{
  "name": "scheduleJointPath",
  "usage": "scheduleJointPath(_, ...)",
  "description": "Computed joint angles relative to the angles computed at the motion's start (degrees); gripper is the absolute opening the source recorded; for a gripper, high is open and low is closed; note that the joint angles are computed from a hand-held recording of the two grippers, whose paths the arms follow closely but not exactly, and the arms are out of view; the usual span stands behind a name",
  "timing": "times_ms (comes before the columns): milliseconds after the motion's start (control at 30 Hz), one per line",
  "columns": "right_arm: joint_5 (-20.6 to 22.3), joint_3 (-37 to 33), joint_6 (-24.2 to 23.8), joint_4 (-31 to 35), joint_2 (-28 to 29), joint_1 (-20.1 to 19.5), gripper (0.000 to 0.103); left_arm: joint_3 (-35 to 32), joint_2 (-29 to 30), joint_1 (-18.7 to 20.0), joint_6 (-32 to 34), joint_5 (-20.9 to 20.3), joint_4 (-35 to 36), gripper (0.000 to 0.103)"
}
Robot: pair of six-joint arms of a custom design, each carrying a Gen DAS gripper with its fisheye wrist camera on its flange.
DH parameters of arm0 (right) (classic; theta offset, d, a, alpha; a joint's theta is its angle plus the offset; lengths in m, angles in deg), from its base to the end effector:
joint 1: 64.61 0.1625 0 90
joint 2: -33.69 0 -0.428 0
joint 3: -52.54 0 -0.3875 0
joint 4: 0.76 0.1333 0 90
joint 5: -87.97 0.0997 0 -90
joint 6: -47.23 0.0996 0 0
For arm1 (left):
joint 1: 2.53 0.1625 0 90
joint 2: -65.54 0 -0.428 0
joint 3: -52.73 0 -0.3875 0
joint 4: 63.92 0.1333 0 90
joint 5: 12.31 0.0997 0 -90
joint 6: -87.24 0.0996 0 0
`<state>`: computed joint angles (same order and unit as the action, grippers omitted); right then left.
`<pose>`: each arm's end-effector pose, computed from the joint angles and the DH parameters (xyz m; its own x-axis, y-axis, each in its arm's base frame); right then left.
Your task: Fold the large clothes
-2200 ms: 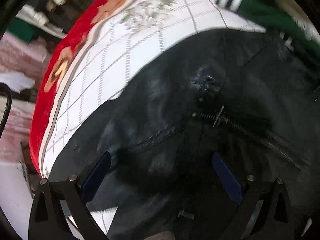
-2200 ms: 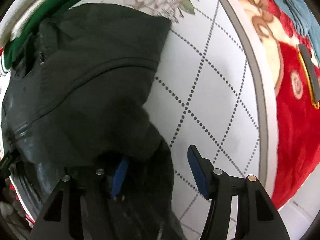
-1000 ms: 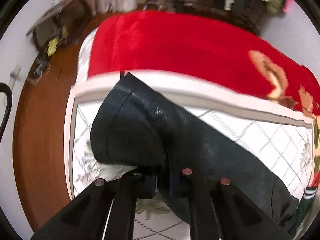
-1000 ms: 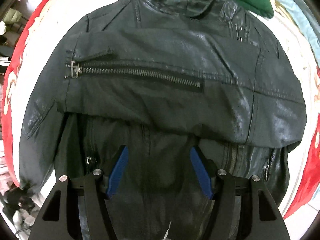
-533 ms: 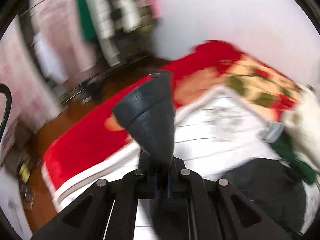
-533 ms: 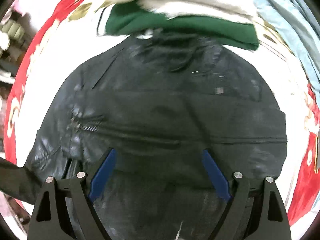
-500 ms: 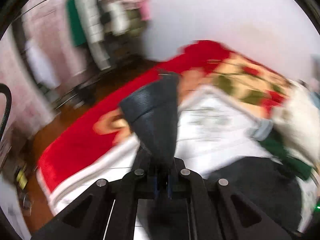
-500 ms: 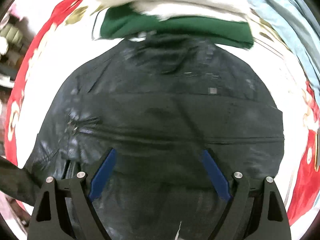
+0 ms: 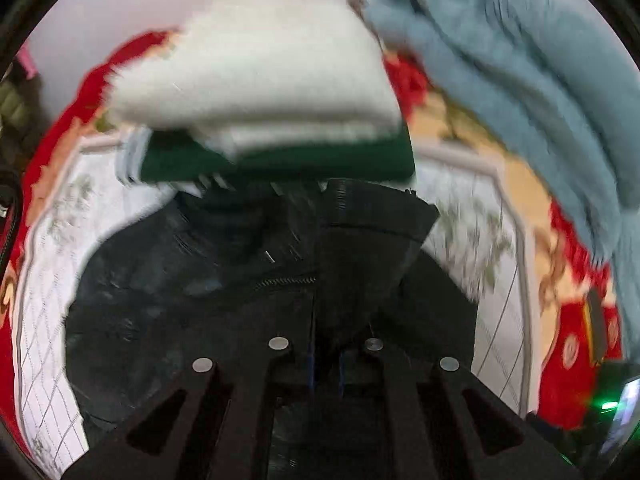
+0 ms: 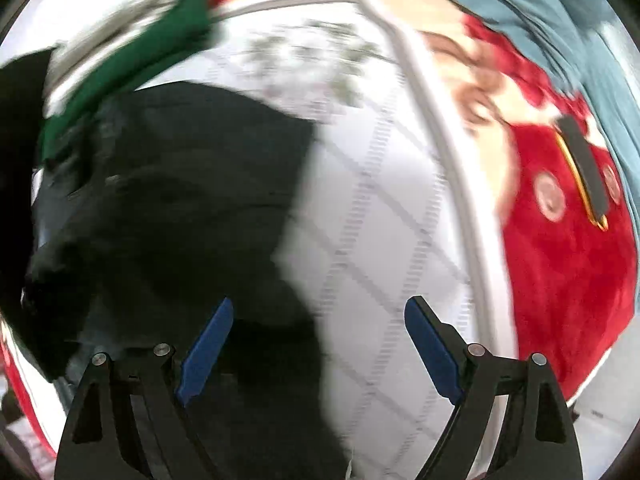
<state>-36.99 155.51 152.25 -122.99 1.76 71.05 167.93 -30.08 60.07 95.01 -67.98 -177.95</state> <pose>0.4221 -0.3059 -0.1037 -0.4564 0.7430 0.4896 0.4496 0.6674 -0.5937 -0.0292 -0.4680 0.3843 -0.6844 0.4577 -0.5676 0.5564 0.8309 -0.0009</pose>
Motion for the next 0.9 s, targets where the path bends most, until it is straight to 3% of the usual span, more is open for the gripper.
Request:
scheduleJointPath(167,1.9,7.4,2.8,-4.3,-3.9,0.7,0.089,-0.3,1.3,1.2,-3.4,-1.0,4.5,0.009)
scheduleJointPath(233,2.8,9.3,2.5,-6.6,-4.8,0.9,0.089,-0.5,1.2,1.2,-3.4,-1.4,6.0,0.024)
scheduleJointPath(300,3.6,10.8,2.0,-9.0,-5.5,1.2,0.089,-1.2,0.5,0.9,-3.5,-2.2,8.6,0.103)
scheduleJointPath(367,4.3,12.0,1.3,-11.7,-6.2,1.4,0.089,-1.3,-0.9,1.0,-2.5,-3.5,8.9,0.103)
scheduleJointPath(533,3.0,13.3,-0.7,-17.8,-7.8,1.6,0.089,-2.8,-3.7,0.8,-2.8,-2.1,12.4,0.103)
scheduleJointPath(633,0.6,14.1,-6.1,-28.0,-7.7,0.7,0.089,-4.5,-5.6,1.8,-2.9,3.3,12.4,0.103)
scheduleJointPath(800,1.6,11.2,-22.6,-47.9,-2.5,-4.6,0.089,-8.4,-3.6,7.2,-1.4,14.5,7.6,0.103)
scheduleJointPath(900,4.5,6.2,-28.7,-44.0,0.5,-9.3,0.087,-11.1,0.3,11.4,-0.1,21.7,4.3,0.103)
